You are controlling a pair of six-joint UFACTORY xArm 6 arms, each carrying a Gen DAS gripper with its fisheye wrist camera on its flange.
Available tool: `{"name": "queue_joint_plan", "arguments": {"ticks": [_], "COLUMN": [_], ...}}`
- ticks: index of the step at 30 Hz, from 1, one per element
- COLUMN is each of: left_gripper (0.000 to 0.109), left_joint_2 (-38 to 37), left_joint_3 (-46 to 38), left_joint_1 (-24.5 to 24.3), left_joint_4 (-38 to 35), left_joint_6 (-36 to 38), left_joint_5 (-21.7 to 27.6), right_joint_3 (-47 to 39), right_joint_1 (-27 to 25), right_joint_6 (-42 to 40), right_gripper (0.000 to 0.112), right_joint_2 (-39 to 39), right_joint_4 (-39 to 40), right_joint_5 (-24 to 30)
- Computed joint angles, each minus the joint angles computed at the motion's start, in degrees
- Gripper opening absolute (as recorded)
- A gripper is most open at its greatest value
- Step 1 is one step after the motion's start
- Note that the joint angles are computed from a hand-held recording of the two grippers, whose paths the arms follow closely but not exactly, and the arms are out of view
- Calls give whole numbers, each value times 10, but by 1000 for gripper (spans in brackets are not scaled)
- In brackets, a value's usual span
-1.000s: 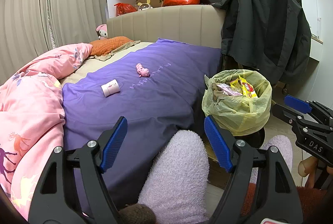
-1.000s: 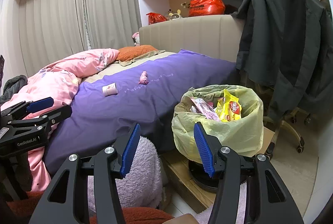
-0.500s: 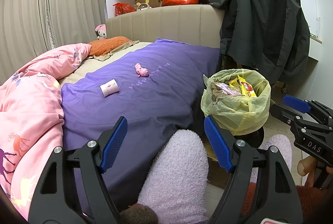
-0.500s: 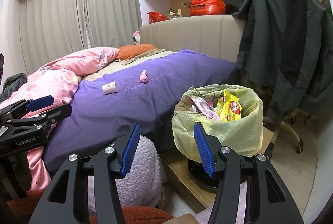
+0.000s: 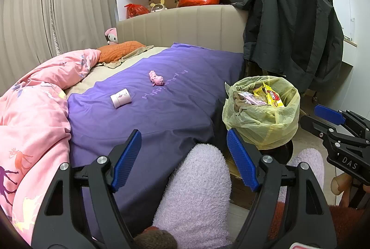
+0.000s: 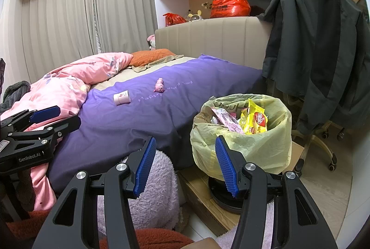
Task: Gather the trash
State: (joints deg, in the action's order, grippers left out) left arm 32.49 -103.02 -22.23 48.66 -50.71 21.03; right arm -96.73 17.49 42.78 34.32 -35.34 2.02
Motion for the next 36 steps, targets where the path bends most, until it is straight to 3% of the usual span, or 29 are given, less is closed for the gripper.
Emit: {"name": "queue_joint_plan", "arguments": {"ticks": [24, 33, 36], "left_gripper": [73, 73, 73], "left_joint_2": [-6, -5, 0], "left_joint_3": [12, 11, 4], "left_joint_1": [7, 6, 12], "left_joint_4": [18, 20, -27], "left_joint_6": [-9, -12, 35], "left_joint_5": [-12, -10, -10], "right_joint_3": [-1, 11, -1], "right_joint_1": [0, -1, 5], "right_joint_6": [2, -37, -86], "right_gripper": [51, 51, 51], "right_joint_2": [1, -2, 6], "right_joint_4": [-2, 31, 75], "right_joint_5": [-1, -6, 6]}}
